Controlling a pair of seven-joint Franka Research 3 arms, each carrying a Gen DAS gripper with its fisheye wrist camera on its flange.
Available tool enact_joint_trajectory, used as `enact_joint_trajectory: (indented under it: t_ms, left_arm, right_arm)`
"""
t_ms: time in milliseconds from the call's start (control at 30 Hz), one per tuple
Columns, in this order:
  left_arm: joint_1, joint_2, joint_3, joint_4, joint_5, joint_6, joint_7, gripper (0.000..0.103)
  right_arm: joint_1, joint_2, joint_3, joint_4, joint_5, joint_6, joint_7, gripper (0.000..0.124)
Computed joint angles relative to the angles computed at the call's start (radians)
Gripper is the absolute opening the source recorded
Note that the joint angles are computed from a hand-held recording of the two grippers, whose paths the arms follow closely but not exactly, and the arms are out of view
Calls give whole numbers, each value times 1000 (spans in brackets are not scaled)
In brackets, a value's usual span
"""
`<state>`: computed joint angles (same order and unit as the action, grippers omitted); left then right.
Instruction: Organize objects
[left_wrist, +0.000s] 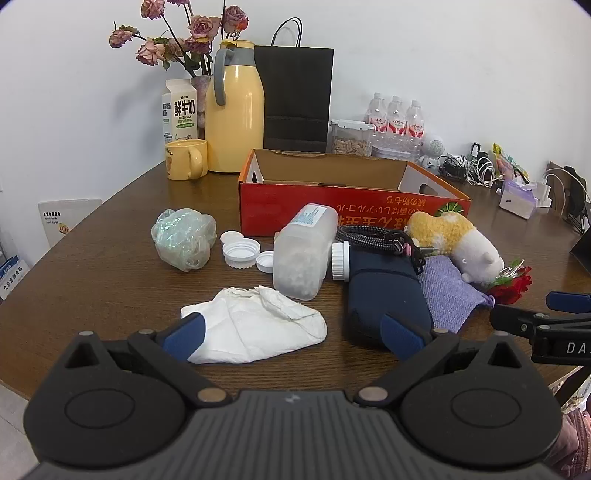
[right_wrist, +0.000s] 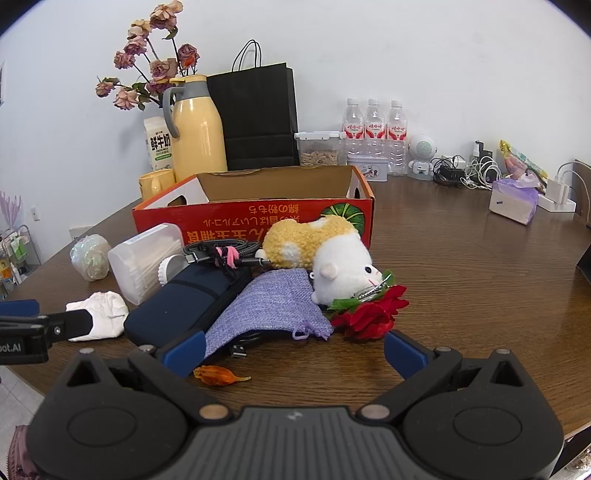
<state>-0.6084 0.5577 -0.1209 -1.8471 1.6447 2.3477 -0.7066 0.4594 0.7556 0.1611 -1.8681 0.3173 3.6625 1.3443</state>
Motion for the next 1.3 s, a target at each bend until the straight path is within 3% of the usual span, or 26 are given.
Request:
enact_joint_trajectory:
  t_ms: [1300]
  left_arm:
    - [-2,0,1,2,-2,-2,3,103]
  right_arm:
    - [-3,-8,3,-18,-5,13,8,103]
